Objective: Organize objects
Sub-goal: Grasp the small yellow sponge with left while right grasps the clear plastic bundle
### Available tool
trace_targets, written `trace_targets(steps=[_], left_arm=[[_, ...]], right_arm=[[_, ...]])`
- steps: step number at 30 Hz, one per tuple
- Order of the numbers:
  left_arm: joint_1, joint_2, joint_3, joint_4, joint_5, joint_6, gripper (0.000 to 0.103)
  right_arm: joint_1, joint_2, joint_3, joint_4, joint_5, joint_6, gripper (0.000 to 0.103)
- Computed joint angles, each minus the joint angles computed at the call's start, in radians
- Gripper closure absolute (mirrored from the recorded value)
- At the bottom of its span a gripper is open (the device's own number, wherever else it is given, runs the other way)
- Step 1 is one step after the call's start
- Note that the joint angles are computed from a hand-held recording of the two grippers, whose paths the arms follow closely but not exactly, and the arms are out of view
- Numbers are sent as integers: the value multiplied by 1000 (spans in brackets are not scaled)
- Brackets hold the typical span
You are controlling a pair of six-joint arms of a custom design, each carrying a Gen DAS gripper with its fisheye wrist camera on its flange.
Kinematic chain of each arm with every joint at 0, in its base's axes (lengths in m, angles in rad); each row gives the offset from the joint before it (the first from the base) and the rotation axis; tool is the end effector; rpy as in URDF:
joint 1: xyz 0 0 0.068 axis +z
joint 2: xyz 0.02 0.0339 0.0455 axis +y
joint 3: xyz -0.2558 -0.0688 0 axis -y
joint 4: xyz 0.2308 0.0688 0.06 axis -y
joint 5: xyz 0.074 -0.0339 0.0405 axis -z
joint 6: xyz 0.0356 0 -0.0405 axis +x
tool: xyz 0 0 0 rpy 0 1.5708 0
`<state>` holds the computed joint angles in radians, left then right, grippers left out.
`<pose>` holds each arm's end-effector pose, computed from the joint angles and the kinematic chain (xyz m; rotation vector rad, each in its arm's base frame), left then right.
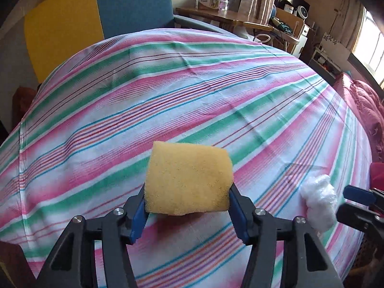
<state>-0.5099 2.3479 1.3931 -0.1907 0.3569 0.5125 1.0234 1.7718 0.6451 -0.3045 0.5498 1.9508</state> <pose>0.3657 -0.2188 0.0444 1.4009 2.2843 -0.4822 0.1402 0.1943 0.0782 1.1995 2.2850 0.1189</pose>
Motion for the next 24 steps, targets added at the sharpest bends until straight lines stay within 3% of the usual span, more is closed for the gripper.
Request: trace_targets(steps=[10,17,20,24], left_arm=[[175,-271,-478,187,93,64,44],[336,-365,-615,166,150,154,43],[401,-406,-639,129,182,192,43],[492,-479,-663,71,229,244,43]], right_arm=[[-13,30,43,-61,-19,-12,29],[-47,89,102,-76,-48,-110,31],[-63,125,134,-85,-69,-163,36],[-83,151,133,-58,-104,-209,54]])
